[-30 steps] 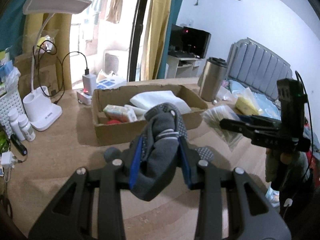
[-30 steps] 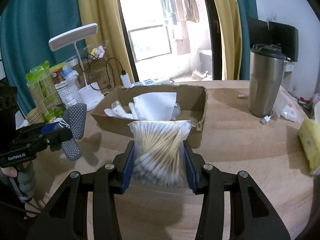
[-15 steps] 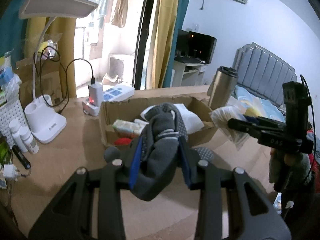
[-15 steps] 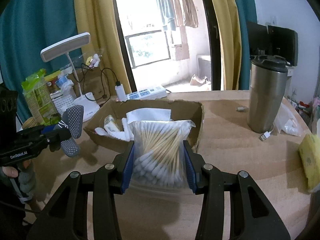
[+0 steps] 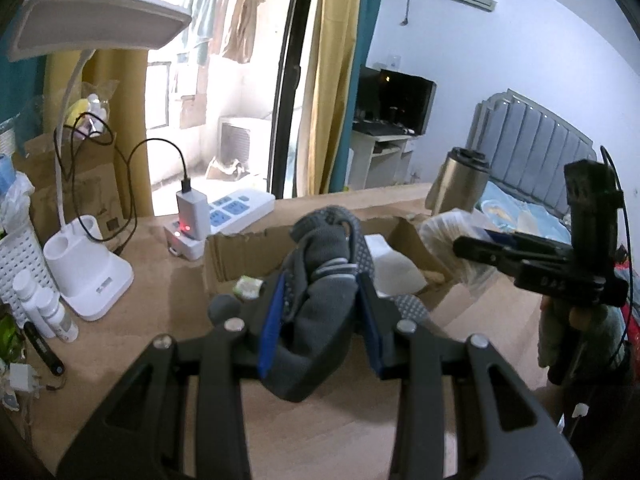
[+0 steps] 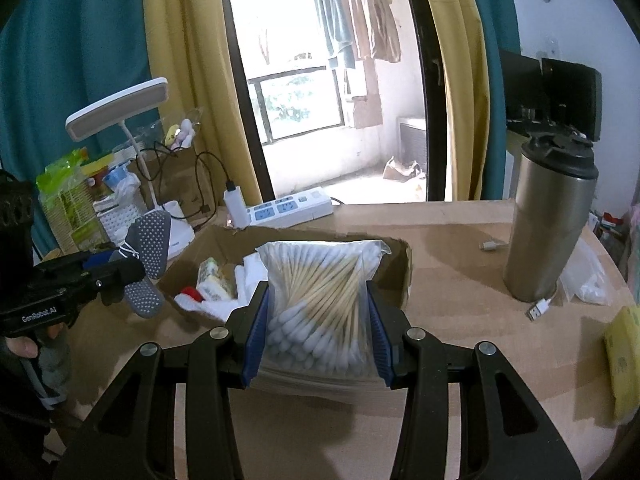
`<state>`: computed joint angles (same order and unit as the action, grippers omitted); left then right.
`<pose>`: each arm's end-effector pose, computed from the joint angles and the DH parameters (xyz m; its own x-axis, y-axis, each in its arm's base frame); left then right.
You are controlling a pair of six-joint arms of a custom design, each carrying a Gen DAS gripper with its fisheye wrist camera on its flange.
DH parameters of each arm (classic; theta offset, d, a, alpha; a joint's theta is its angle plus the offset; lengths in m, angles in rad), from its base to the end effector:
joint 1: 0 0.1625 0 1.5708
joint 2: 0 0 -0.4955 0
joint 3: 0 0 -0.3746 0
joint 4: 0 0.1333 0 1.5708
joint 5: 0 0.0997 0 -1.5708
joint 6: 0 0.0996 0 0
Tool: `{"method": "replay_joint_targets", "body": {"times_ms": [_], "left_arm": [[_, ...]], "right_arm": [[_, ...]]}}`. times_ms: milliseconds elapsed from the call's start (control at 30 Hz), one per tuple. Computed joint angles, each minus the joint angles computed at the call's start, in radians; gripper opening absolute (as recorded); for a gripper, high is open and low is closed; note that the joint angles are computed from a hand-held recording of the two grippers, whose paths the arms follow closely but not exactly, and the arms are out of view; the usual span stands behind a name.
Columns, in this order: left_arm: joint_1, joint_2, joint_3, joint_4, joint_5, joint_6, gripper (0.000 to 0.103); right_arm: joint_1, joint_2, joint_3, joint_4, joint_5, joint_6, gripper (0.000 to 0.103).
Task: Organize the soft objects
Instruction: 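Carry the swab bag and socks into the box and open both tools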
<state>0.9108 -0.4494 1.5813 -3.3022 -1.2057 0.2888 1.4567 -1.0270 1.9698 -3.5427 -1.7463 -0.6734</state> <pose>-0.3205 -0.6884 0.0181 -0.6816 0.5822 -0.4433 0.7306 0.5074 -0.4569 0.0455 -0.6211 0.3183 -0.7880 -0.1156 0.6047 -0.5536 0.5630 -0.6136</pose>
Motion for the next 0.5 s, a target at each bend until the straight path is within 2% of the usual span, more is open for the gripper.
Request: {"method": "replay_joint_targets", "body": {"times_ms": [500], "left_arm": [[0.025,0.062,-0.146,0.083,0.004,-0.001,0.037]], "right_arm": [[0.001,0.046,-0.109,0.048,-0.02,0.009,0.047]]}}
